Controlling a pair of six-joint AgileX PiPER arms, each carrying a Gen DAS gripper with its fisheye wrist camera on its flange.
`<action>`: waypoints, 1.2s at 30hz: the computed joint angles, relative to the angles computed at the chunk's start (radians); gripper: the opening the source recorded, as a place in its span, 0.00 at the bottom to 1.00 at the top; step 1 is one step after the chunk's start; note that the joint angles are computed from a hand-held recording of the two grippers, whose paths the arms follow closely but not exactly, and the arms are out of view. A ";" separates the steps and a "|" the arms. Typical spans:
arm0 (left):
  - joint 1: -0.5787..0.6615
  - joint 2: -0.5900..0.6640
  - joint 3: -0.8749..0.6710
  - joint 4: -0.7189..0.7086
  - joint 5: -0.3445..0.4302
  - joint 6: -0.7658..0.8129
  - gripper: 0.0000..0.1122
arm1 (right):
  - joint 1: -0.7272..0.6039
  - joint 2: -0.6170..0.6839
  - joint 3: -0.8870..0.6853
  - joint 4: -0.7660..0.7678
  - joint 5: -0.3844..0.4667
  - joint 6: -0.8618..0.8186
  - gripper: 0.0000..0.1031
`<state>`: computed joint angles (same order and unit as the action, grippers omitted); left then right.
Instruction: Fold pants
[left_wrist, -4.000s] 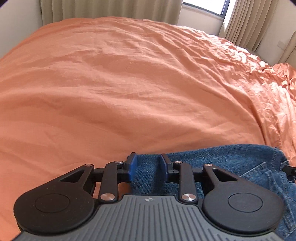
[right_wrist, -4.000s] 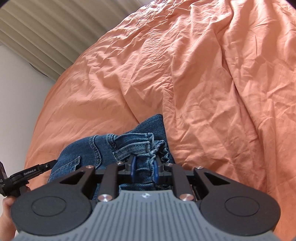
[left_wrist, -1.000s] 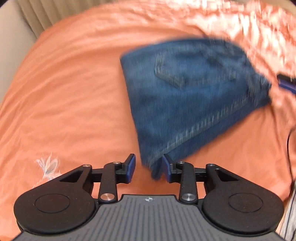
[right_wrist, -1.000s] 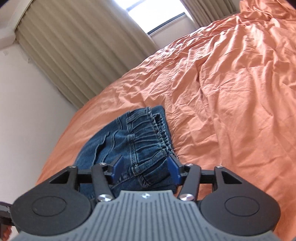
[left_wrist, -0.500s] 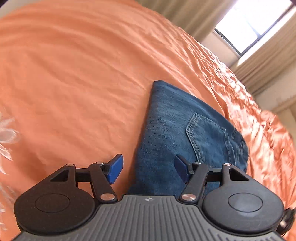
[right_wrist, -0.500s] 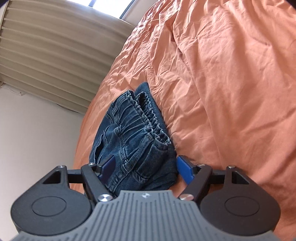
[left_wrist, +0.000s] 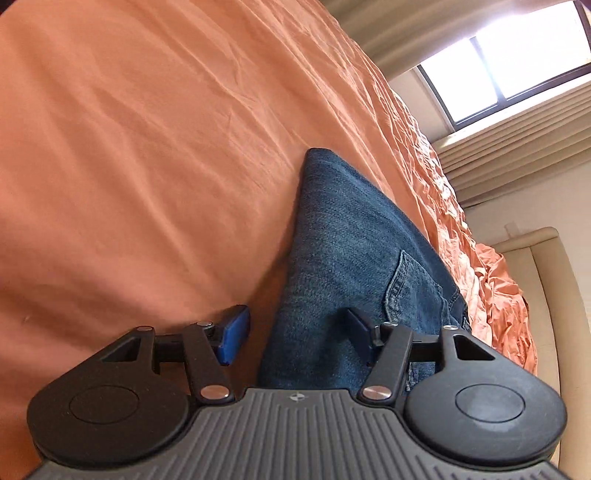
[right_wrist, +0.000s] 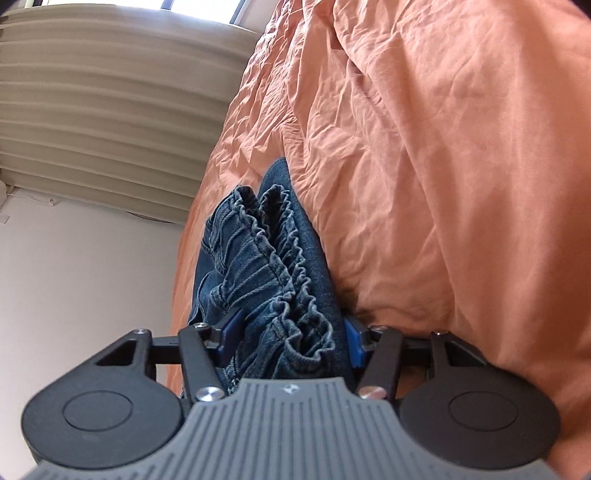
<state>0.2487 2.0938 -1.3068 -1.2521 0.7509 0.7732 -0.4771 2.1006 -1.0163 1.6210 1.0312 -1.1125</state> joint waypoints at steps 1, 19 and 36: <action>-0.002 0.013 -0.015 -0.001 0.009 0.001 0.54 | -0.001 0.011 -0.007 0.004 0.011 0.000 0.45; -0.097 -0.157 0.010 0.231 -0.088 -0.129 0.07 | -0.003 -0.121 0.026 -0.048 0.013 0.049 0.22; 0.097 -0.407 0.075 0.283 0.152 -0.032 0.07 | 0.195 -0.593 0.078 -0.324 -0.066 0.422 0.21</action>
